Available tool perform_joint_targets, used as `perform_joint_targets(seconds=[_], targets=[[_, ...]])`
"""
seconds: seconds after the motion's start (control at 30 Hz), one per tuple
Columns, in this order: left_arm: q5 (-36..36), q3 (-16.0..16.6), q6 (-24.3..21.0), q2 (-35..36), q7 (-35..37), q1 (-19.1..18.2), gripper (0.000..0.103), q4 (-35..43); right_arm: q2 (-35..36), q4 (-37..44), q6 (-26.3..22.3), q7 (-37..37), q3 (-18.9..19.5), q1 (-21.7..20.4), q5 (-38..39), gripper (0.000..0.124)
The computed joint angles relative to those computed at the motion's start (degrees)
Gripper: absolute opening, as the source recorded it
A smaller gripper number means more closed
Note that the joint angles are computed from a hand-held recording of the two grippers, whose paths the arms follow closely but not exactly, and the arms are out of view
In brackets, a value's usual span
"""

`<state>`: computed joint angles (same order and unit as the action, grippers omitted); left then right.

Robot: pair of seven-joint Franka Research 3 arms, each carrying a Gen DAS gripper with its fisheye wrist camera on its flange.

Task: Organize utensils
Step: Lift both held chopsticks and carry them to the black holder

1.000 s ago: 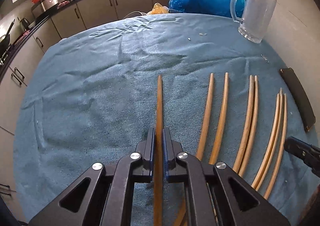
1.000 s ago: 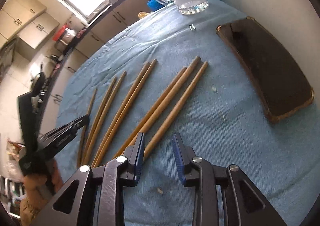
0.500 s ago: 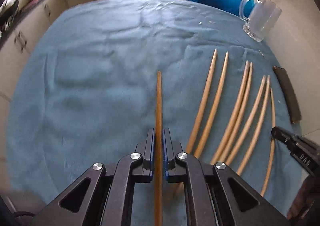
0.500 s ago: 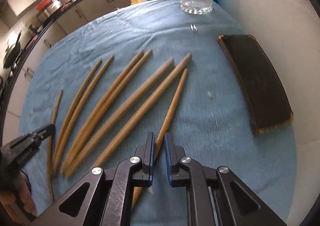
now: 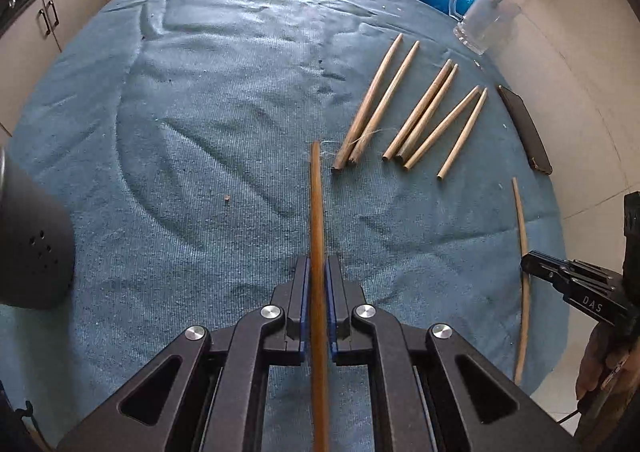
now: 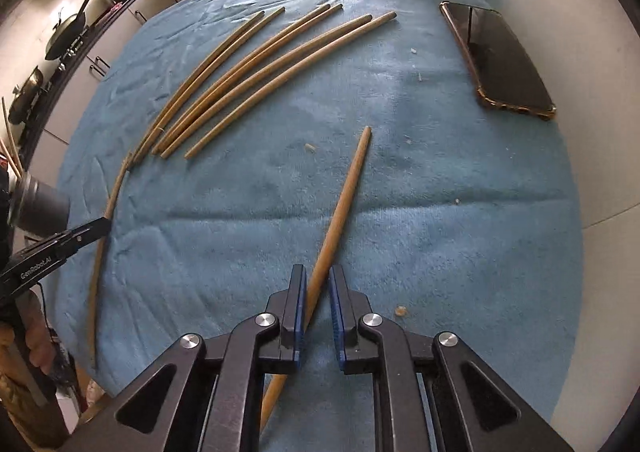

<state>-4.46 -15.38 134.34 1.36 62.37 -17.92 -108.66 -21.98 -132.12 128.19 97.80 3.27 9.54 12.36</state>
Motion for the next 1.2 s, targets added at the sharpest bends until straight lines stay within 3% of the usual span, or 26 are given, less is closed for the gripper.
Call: perform_joint_targets(seconds=[0.13, 0.27, 0.63, 0.73, 0.8, 0.87, 0.97, 1.03, 1.2], targets=[[3.7, 0.1, -1.6, 1.4, -1.3, -0.1, 0.007, 2.1, 1.6, 1.2, 0.3, 2.0, 0.8, -0.5, -1.8, 0.013], [6.7, -0.1, -5.0, 3.7, -2.0, -0.4, 0.007, 5.6, 4.0, 4.3, -2.7, 3.7, 1.1, -0.6, -4.1, 0.015], [8.8, -0.4, -15.5, 9.8, 0.8, -1.1, 0.009, 15.6, 17.3, 21.9, -19.6, 4.5, 0.5, 1.2, -11.6, 0.016], [7.6, -0.7, -17.4, 11.4, 3.0, -0.9, 0.022, 18.1, 18.8, 23.7, -20.8, 4.0, 0.6, 2.4, -13.1, 0.015], [5.4, -1.1, -17.9, 12.1, 5.8, -0.5, 0.042, 19.1, 18.4, 23.2, -19.9, 4.0, 0.7, 3.1, -14.1, 0.010], [6.5, -1.0, -18.2, 12.5, 6.1, -1.2, 0.042, 19.6, 17.2, 21.4, -17.4, 4.4, 1.0, 3.7, -14.9, 0.008], [8.7, -0.5, -16.8, 11.4, 4.7, -1.8, 0.007, 18.0, 14.0, 17.4, -13.4, 5.3, 1.4, 4.2, -15.2, 0.007], [4.6, -0.7, -13.5, 9.3, 5.4, -0.4, 0.006, 14.5, 11.1, 13.9, -10.1, 5.2, 1.2, 4.4, -11.9, 0.007], [2.5, -0.4, -5.9, 2.3, 5.1, 0.5, 0.006, 5.5, 4.4, 7.1, -2.6, 5.0, 2.7, 5.0, -9.1, 0.007]])
